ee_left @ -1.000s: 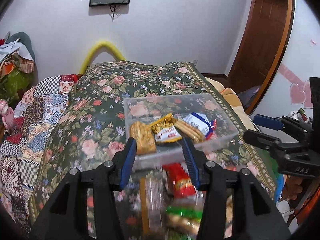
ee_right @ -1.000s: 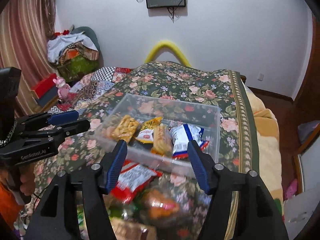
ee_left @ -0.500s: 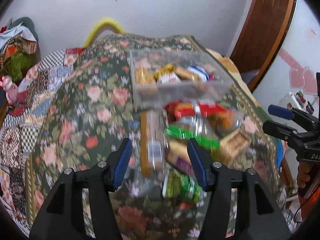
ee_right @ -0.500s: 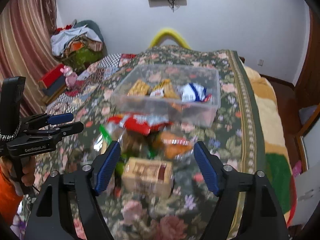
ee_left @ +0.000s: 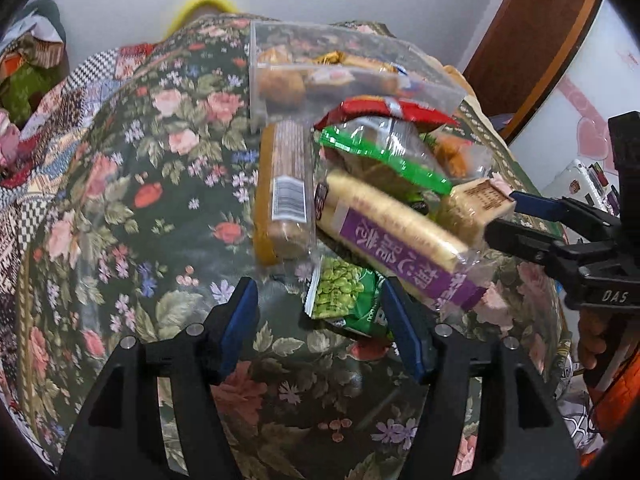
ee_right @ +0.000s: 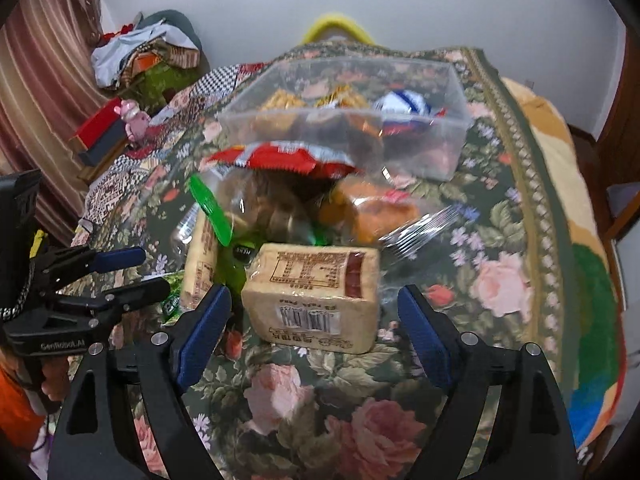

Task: Organize snacks
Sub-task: 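Grasp the green pea bag with the left gripper while the right grasps the bread cake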

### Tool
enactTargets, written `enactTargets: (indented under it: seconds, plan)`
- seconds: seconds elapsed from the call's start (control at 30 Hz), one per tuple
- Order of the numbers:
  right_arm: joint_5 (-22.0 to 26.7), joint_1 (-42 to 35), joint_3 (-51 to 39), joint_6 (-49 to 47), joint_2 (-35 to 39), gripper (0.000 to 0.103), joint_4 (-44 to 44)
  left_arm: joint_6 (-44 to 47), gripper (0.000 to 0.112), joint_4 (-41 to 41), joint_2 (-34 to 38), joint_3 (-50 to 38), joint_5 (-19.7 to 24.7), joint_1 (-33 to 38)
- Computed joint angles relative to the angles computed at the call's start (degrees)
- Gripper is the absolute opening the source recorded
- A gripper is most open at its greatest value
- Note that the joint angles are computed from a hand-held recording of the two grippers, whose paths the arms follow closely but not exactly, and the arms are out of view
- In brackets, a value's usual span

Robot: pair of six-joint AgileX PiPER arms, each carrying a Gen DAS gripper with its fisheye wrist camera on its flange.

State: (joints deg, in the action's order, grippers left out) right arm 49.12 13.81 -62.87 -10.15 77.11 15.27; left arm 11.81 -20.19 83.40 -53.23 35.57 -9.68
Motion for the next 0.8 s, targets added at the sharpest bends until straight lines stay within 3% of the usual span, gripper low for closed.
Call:
enactTargets:
  seconds: [0.3, 0.43, 0.53, 0.67, 0.8]
  plan:
    - [-1.57, 0.36, 1.42, -0.49, 1.0, 0.082, -0.28, 10.01, 0.065, -11.59, 2.84, 1.28, -0.52, 1.57]
    - [-2.01, -0.74, 2.12, -2.36, 0.32, 0.076, 1.83, 8.2, 0.063, -10.01, 4.05, 1.36, -1.7, -0.47]
    - [-2.72, -0.7, 3.26, -2.19, -0.92, 0.075, 1.22, 9.85, 0.05, -11.52, 3.49, 2.37, -2.9, -1.11]
    - [-2.77, -1.33, 4.04, -2.41, -2.21, 0.074, 0.97, 4.78, 0.044, -6.36, 1.13, 3.84, -5.5, -3.5]
    - [-2.22, -2.6, 3.94, -2.66, -3.04, 0.074, 1.34, 1.5, 0.04, -3.08, -1.35, 4.29, -5.15, -4.12]
